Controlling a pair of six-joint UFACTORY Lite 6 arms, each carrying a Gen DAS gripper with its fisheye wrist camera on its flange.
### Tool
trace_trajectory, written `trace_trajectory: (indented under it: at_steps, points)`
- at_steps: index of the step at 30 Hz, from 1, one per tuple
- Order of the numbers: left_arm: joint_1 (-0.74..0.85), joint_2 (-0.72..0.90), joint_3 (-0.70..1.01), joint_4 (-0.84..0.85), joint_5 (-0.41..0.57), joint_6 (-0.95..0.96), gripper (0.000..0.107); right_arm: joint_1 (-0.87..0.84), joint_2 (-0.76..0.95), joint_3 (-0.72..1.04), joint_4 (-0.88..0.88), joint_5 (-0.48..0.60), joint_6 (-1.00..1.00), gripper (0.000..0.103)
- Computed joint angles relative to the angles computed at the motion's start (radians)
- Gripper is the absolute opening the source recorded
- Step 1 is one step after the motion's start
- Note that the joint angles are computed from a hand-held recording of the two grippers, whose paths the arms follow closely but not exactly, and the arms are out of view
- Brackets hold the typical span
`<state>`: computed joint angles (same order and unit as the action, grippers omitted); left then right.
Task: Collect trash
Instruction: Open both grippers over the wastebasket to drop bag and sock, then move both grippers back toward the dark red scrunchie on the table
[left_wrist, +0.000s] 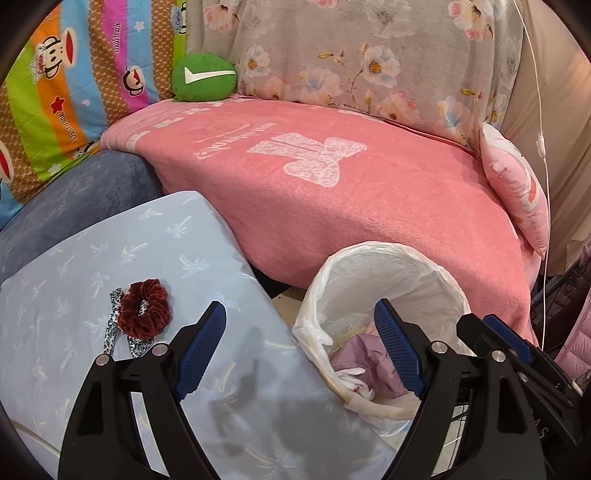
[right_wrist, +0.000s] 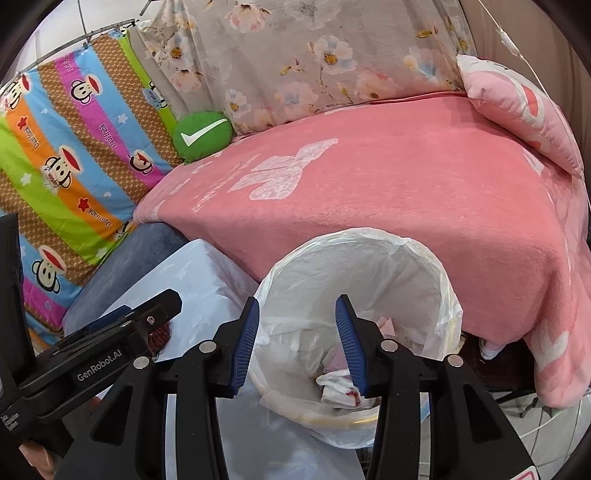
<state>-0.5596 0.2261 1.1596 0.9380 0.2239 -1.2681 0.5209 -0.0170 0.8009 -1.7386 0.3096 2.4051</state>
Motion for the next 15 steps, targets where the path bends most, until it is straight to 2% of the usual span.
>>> trace_trajectory:
  at_steps: [15]
  points:
    - [0.135, -0.161, -0.213, 0.102, -0.053, -0.099, 0.083, 0.151, 0.123, 0.137, 0.153, 0.043, -0.138, 0.043]
